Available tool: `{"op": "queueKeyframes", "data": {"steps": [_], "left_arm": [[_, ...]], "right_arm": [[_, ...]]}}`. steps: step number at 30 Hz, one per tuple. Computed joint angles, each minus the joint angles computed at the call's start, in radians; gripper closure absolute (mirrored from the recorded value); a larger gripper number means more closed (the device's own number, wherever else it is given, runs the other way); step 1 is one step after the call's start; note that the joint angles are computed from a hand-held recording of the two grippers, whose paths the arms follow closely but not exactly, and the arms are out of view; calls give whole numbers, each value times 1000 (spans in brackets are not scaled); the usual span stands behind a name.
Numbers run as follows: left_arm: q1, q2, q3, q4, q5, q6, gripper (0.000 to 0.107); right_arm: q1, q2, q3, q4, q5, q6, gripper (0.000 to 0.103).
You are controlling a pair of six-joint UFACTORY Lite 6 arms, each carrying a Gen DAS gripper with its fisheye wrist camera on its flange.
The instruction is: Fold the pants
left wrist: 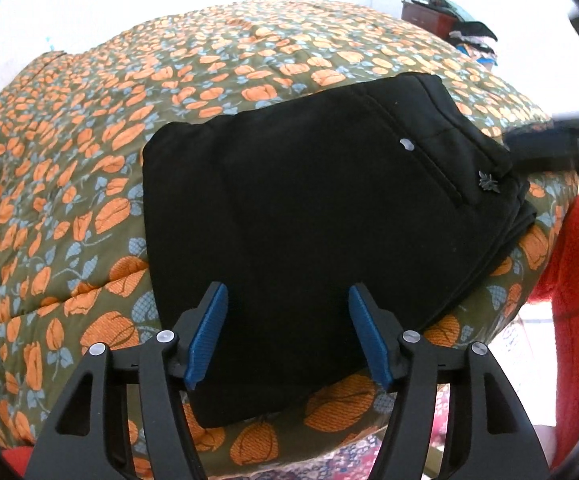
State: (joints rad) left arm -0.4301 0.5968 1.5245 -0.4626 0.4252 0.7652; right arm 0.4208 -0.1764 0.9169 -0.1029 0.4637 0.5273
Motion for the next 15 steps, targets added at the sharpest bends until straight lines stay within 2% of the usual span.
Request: {"op": "queueKeyframes", "data": {"steps": [3,5,7,15], "left_arm": [[0,2,-3,-5,0,0,40],[-4,0,-11,3,-11,-5,40],[-7,1,-10,10,-14,-14,39],[-4,7,-7,-8,-14,3,38]], "right_arm": [[35,-30,-121,61,-30,35,57],[24,-70,-221,177,-89,-9,57],[2,-78,-257,308,-98,-110,57],[-2,-79,-268,320,-109,-123,57]]}}
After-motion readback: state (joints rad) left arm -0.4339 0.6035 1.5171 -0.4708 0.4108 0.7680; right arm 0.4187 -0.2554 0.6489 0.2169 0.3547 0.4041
